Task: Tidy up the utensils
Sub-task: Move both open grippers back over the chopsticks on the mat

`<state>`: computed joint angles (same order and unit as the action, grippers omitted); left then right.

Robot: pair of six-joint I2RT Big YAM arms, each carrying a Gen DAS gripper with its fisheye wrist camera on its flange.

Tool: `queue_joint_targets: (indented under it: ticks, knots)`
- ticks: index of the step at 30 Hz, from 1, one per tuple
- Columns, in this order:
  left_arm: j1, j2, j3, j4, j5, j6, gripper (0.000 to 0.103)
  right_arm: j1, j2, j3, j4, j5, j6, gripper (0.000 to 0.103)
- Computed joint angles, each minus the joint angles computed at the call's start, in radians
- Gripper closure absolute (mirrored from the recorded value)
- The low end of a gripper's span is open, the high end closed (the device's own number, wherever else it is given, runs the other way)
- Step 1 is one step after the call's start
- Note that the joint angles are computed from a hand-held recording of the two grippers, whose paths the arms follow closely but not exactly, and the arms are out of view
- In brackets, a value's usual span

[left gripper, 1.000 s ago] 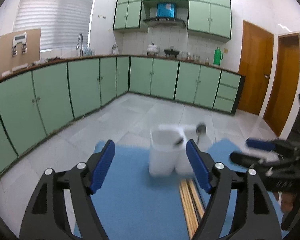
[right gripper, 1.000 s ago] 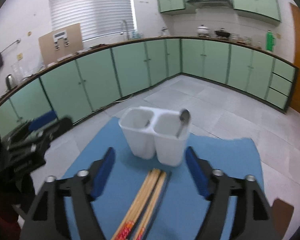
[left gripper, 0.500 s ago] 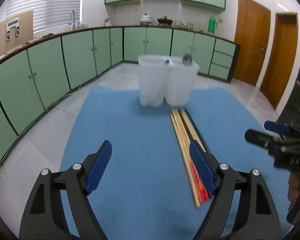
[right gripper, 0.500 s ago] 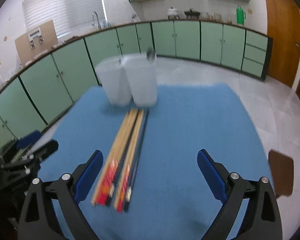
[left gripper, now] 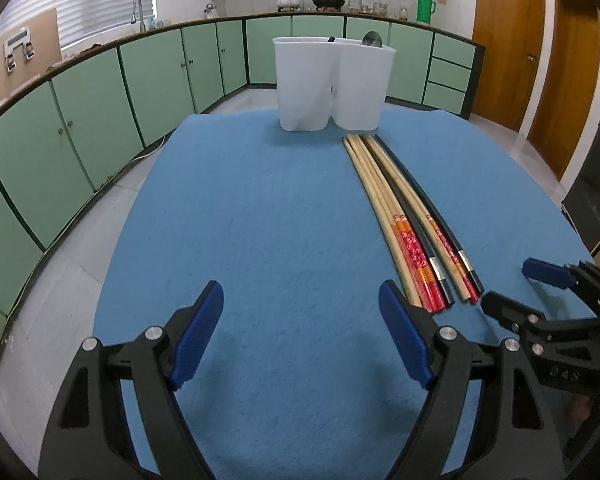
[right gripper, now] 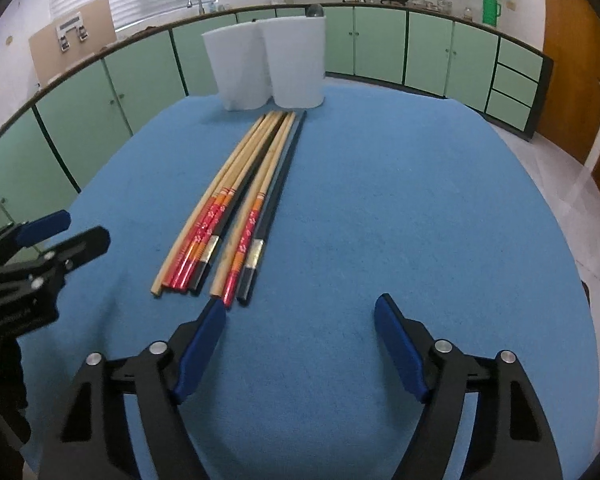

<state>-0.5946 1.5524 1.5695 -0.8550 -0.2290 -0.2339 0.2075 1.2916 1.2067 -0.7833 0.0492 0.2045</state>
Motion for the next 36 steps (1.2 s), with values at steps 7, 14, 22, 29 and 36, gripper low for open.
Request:
queue_joint_targets:
  ticks: [7, 14, 22, 29, 36]
  knots:
    - [-0.001, 0.005, 0.008, -0.009, 0.005, 0.003, 0.023, 0.004, 0.028, 0.026, -0.017, 0.047, -0.025, 0.031]
    - [-0.016, 0.018, 0.017, -0.016, 0.042, -0.002, 0.023, -0.027, 0.008, 0.008, -0.024, 0.072, -0.025, 0.032]
    - [-0.048, 0.073, 0.059, -0.06, 0.095, 0.001, 0.023, -0.047, 0.005, -0.005, 0.014, -0.029, -0.045, 0.042]
    - [-0.051, 0.109, 0.098, -0.107, 0.049, 0.006, 0.022, -0.06, -0.004, -0.016, 0.025, -0.058, -0.044, 0.044]
    - [-0.02, 0.092, 0.08, -0.106, 0.047, -0.021, 0.024, -0.05, 0.001, -0.012, 0.025, -0.056, -0.064, 0.046]
